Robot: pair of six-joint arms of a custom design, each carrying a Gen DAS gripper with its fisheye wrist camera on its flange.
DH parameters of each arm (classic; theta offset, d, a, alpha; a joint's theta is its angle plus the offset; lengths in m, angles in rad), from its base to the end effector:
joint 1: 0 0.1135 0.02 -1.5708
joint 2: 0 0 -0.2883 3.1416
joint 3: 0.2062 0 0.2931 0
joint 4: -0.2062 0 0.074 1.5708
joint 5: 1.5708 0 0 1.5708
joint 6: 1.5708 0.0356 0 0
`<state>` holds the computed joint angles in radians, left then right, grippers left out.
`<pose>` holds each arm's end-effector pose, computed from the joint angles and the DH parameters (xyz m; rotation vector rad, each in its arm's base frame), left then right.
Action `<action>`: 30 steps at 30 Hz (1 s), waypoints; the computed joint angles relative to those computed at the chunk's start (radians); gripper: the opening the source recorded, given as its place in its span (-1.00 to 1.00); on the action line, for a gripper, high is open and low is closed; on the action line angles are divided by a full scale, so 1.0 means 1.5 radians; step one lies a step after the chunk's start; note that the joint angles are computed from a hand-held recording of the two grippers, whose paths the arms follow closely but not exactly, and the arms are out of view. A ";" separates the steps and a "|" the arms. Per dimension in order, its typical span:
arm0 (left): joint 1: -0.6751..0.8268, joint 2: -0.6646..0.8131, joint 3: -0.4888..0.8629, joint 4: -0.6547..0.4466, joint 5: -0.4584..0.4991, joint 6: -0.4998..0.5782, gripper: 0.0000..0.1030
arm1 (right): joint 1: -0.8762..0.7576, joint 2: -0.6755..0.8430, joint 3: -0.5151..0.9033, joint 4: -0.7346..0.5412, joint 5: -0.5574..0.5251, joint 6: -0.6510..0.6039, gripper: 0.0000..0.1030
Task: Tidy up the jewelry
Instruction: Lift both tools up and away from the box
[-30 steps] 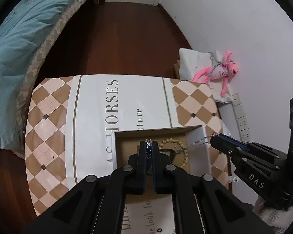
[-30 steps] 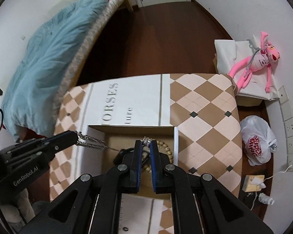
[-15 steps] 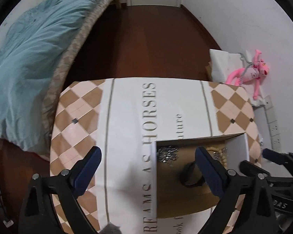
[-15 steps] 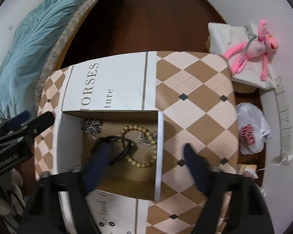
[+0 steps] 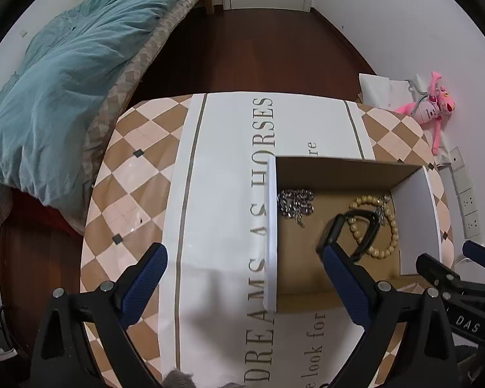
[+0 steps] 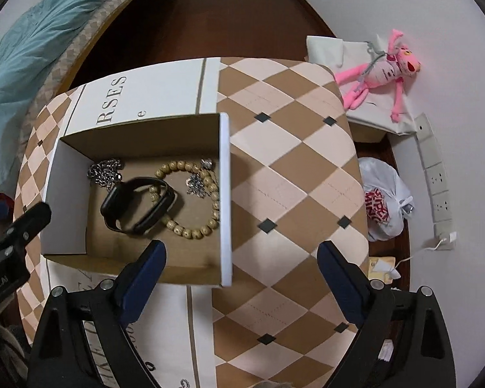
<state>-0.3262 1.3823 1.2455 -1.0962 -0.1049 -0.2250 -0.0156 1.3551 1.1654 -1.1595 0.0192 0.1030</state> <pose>0.2803 -0.0909 0.3138 0.1161 2.7861 0.0115 0.2754 -0.0050 0.2930 0.1761 2.9140 -0.0138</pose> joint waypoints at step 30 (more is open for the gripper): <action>-0.164 -0.232 0.136 -0.223 -0.108 -0.140 0.92 | 0.031 -0.312 0.149 -0.182 0.061 0.042 0.86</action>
